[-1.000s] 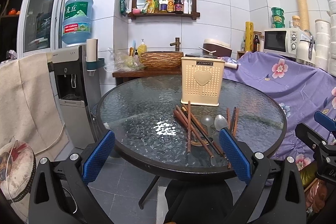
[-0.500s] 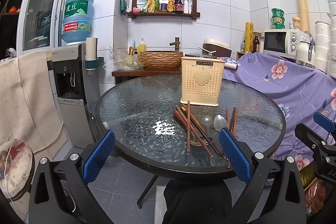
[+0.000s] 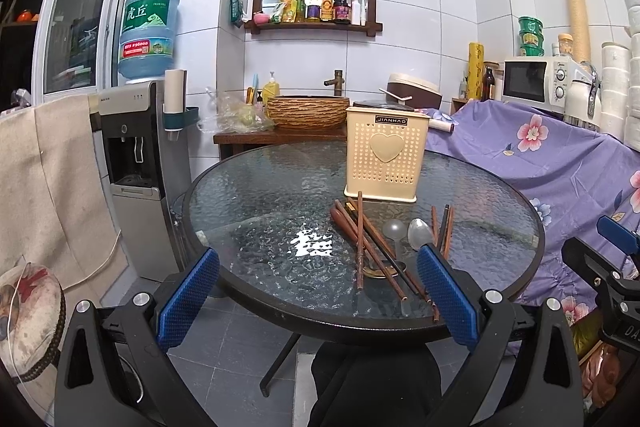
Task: Organize utensils
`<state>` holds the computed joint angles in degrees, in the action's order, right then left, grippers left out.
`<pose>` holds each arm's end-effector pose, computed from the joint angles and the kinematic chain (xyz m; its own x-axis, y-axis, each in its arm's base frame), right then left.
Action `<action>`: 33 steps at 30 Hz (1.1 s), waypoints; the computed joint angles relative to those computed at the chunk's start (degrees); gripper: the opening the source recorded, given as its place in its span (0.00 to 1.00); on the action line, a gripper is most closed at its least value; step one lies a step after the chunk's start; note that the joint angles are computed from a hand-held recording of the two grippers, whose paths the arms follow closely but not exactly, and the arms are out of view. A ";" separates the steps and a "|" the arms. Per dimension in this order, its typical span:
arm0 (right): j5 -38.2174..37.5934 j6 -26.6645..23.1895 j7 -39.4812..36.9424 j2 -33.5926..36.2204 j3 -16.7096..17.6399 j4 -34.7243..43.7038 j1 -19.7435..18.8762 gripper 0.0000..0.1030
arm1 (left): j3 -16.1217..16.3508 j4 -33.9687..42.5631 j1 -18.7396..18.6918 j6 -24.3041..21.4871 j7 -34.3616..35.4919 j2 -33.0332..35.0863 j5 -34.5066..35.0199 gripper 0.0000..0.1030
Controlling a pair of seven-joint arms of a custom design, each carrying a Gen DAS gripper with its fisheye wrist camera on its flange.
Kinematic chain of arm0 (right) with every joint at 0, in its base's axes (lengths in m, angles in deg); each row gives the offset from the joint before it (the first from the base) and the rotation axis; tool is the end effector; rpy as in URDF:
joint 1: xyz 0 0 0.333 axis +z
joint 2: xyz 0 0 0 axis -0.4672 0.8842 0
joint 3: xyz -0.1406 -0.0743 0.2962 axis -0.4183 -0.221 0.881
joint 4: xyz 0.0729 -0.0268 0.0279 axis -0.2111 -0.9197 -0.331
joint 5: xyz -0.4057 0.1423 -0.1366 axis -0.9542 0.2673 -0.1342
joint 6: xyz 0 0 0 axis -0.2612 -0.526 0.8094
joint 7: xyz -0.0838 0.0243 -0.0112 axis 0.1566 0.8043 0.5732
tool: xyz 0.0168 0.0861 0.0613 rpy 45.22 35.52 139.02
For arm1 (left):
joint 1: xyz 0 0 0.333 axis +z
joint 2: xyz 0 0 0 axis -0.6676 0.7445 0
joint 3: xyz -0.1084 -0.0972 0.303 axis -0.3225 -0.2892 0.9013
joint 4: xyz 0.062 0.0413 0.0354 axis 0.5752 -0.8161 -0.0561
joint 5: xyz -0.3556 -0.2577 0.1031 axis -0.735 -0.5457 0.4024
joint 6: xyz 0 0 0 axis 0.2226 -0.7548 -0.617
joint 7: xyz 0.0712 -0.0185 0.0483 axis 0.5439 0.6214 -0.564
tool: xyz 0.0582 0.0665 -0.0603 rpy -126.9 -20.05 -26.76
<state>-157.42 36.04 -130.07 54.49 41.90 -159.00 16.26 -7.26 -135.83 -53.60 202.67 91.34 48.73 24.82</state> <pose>0.6145 0.5066 0.4943 -0.2761 -0.9606 -0.0324 -0.2380 0.1010 -0.9660 0.7103 -0.2873 0.5215 -0.4243 -0.9054 0.0140 -0.3172 0.1341 -0.9388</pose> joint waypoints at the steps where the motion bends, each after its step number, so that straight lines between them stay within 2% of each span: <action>1: 0.03 -0.09 -0.09 0.04 0.01 0.04 0.03 0.95 | -0.04 0.11 0.05 -0.13 -0.03 0.04 0.01 0.94; 15: 0.72 0.13 -0.79 0.45 -0.17 0.75 0.10 0.95 | 0.43 0.15 -0.37 -0.33 -0.33 0.01 0.05 0.94; 19: 1.02 0.33 -1.19 0.51 -0.26 0.80 -0.01 0.95 | -2.14 0.37 1.95 -1.45 0.13 0.25 0.04 0.94; 22: 2.57 -0.03 -2.52 1.03 -0.14 1.56 -0.31 0.95 | -4.23 1.27 3.84 -3.66 0.94 0.86 -0.36 0.94; 23: 3.25 0.03 -2.92 1.16 -0.14 1.72 -0.46 0.95 | -3.95 1.59 3.64 -4.40 1.07 1.00 -0.50 0.94; 27: 8.25 0.86 -5.96 1.80 0.08 2.83 -1.93 0.95 | 2.64 3.72 -1.45 -8.04 -0.84 1.79 0.75 0.94; 31: 14.75 2.50 -9.20 2.35 0.10 3.63 -3.83 0.95 | 0.54 7.21 0.55 -12.58 0.49 3.81 0.07 0.94; 33: 18.39 4.82 -11.19 2.50 0.24 3.91 -5.40 0.95 | -0.14 10.40 1.25 -16.39 1.01 5.50 -0.59 0.94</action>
